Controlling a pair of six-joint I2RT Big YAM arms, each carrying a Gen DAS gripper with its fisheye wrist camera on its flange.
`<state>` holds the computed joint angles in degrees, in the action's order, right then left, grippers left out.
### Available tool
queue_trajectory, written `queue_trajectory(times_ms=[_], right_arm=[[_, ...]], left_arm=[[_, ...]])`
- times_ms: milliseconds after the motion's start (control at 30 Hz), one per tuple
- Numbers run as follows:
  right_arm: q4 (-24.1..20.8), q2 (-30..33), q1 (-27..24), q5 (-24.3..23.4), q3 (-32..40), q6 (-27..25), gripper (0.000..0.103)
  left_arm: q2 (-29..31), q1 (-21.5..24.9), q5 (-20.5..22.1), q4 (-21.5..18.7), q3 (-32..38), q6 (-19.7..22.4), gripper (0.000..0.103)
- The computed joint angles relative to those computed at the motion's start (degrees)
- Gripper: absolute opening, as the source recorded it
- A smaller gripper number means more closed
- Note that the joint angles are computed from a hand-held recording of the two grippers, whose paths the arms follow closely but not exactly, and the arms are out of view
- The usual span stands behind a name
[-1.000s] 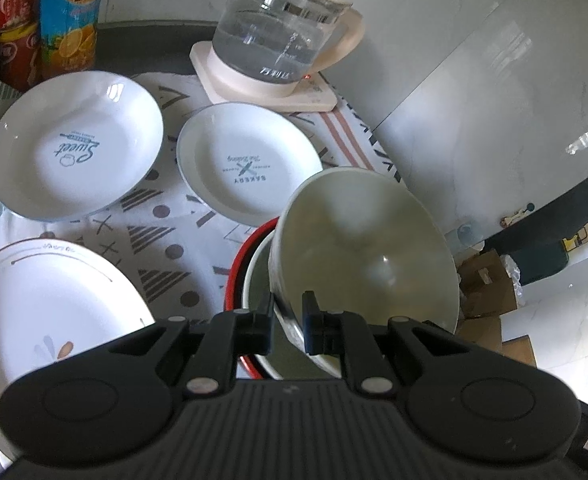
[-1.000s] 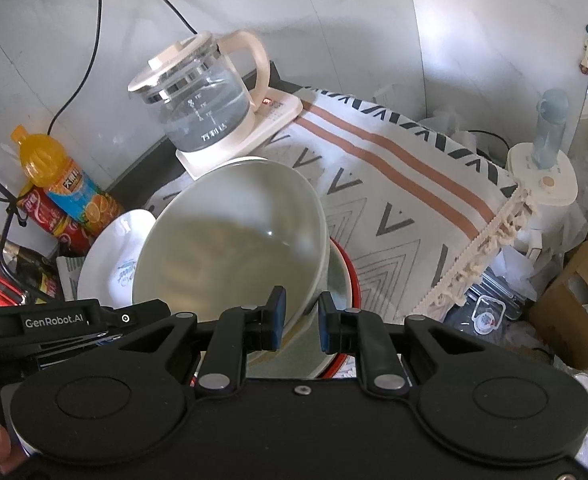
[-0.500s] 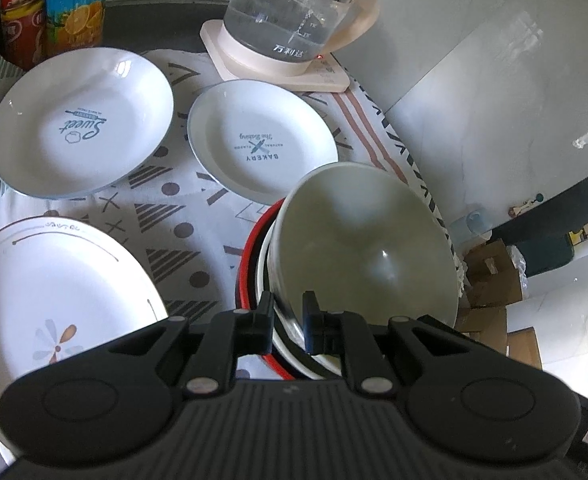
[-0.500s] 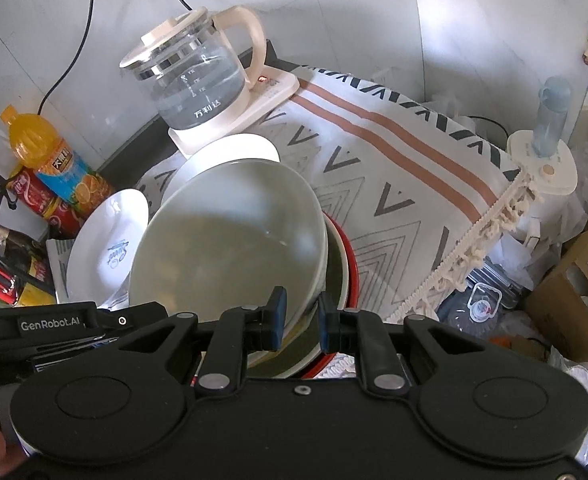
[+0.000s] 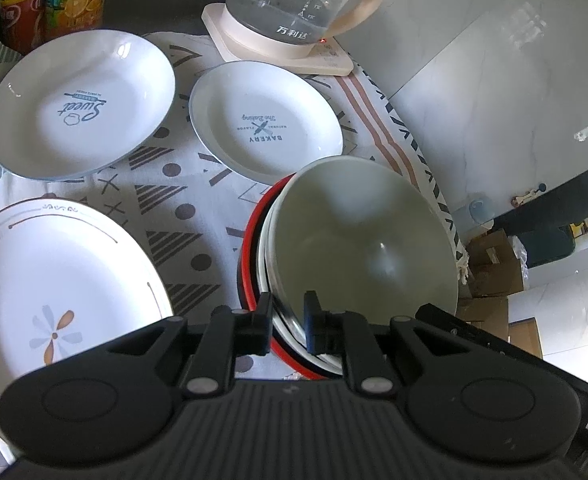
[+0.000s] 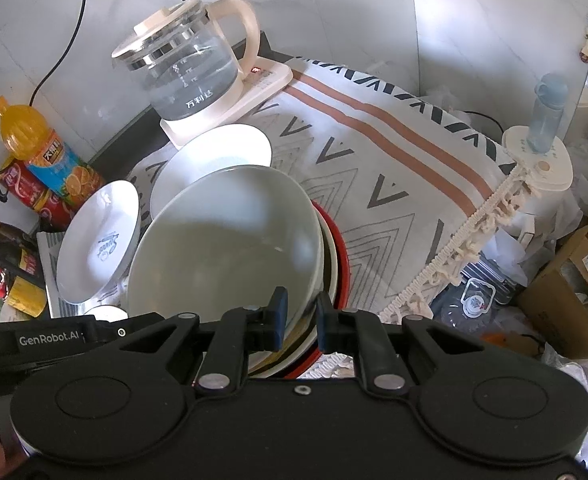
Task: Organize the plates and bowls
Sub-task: 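Press the small bowl down into the stack with both grippers, then open both grippers and release the small bowl on the stack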
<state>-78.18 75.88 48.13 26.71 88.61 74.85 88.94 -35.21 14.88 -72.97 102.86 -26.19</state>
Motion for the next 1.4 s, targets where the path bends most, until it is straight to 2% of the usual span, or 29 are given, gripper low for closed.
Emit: queue_trajectory(times_ms=[433, 567, 600, 667, 867, 1033, 1100, 1333, 1400], right_arm=[[-0.47, -0.25, -0.88, -2.33, 0.03, -1.87, 0.016], [-1.18, -0.78, -0.45, -0.35, 0.26, -2.07, 0.016], [-1.11, -0.99, -0.49, -0.09, 0.19, -2.17, 0.015], [-0.86, -1.21, -0.78, 0.29, -0.06, -2.69, 0.007], [-0.1, -1.6, -1.01, -0.35, -0.9, -3.26, 0.007], [-0.7, -1.31, -0.41, -0.44, 0.74, -5.37, 0.014], [0.03, -1.46, -0.17, -0.73, 1.07, -6.47, 0.016], [1.93, 0.02, 0.95, -1.25, 3.44, -11.31, 0.049], [2.87, 0.71, 1.2, -2.01, 4.24, -12.98, 0.052]], left_arm=[[-0.03, -0.04, -0.17, 0.07, -0.13, 0.08, 0.012], [-0.03, -0.2, -0.62, -0.03, -0.05, 0.02, 0.012], [0.03, -0.25, -0.72, -0.15, 0.09, 0.02, 0.012], [0.16, -0.35, -0.73, -0.38, 0.39, 0.03, 0.013], [-0.17, -0.85, -1.69, -1.13, 0.98, 1.55, 0.016], [-1.55, -0.85, -2.9, -1.65, 0.45, 2.71, 0.052], [-2.47, -0.66, -3.12, -1.46, -0.23, 2.89, 0.057], [-5.45, 0.7, -4.71, -1.66, -2.93, 3.22, 0.071], [-6.53, 1.36, -5.22, -1.57, -4.1, 2.94, 0.073]])
